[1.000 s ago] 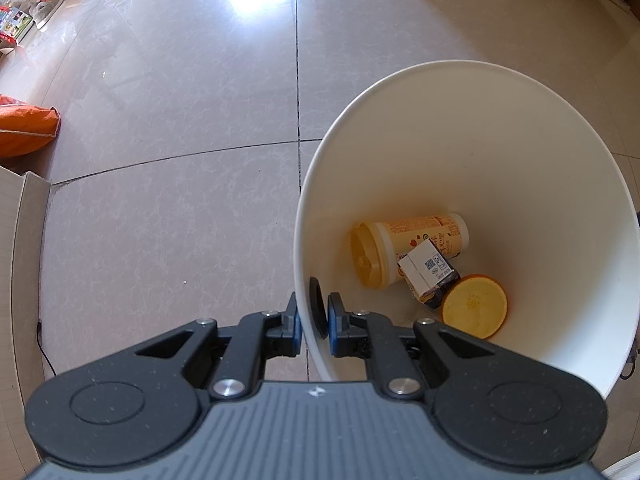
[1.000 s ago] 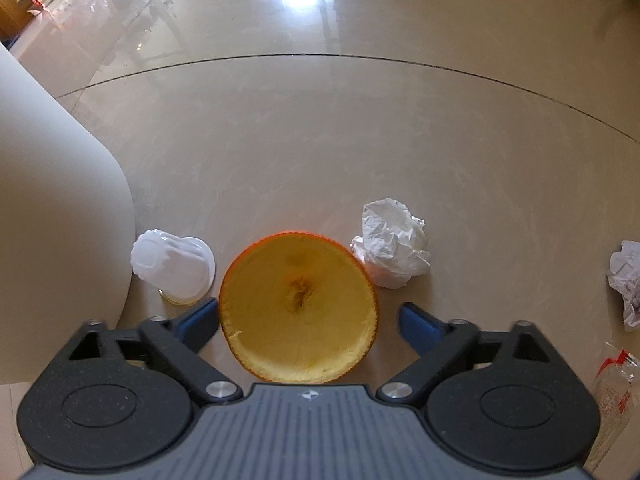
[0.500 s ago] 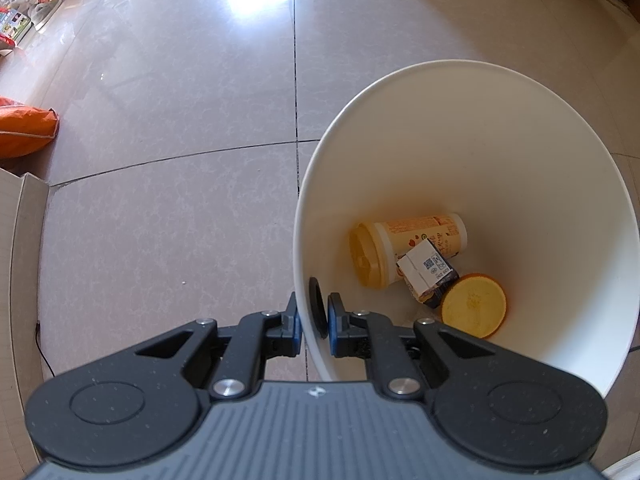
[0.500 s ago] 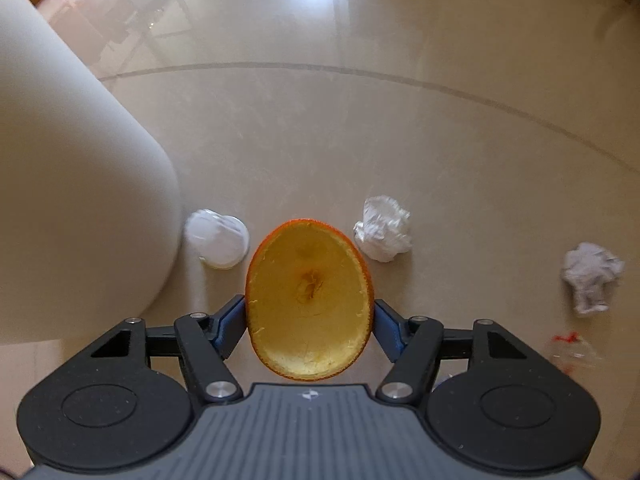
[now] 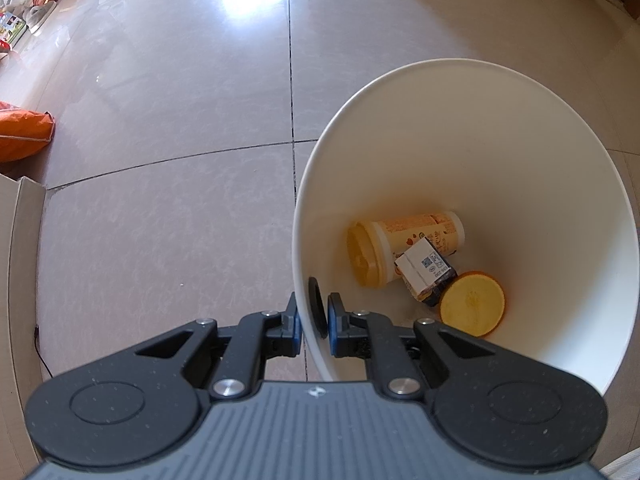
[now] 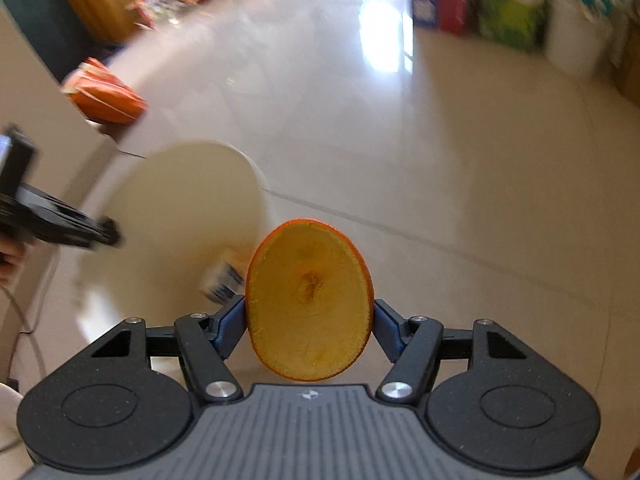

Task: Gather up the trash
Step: 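Drop the second orange peel into the white bin with the right gripper, then move the right tool to the yogurt pouch and grasp it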

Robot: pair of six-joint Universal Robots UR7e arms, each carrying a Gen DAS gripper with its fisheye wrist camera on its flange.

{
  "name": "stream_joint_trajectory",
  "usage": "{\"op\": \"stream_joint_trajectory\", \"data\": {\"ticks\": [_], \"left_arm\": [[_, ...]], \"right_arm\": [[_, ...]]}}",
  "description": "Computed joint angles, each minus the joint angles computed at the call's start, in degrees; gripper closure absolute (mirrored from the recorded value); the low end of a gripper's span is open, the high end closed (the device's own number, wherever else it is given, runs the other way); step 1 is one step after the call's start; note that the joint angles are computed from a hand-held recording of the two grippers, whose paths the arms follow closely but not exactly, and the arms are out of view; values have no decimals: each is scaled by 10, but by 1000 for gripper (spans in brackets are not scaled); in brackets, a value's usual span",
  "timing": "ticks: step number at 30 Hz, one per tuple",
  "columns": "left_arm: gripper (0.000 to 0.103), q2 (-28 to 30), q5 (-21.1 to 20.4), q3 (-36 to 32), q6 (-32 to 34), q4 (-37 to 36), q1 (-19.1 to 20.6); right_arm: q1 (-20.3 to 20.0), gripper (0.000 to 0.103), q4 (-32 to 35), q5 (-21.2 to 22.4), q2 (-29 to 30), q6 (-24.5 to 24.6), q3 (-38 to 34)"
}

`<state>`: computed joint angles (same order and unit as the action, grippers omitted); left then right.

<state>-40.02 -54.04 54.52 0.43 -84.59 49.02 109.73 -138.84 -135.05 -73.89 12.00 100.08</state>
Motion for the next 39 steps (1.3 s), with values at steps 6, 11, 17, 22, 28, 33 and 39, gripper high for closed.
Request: {"op": "stream_joint_trajectory", "data": {"ticks": [6,11,17,22,28,33,39], "left_arm": [[93,-1,2,1,1,0,-1],[93,0,1,1,4,-1,0],[93,0,-1,0,3,-1,0],[93,-2,-2,2,3,-3,1],[93,0,1,0,2,1,-1],[93,1,3,0,2,1,-1],[93,-1,4,4,0,-1,-1]], "right_arm": [[20,32,-11,32,60,-47,-60],[23,25,-8,57,88,-64,-79],[29,17,-42,57,90,-73,-72],[24,16,-54,42,73,-56,-51],[16,15,-43,26,45,-33,-19],[18,15,-51,0,21,-30,12],[19,3,-85,-66,-21,-43,80]]}}
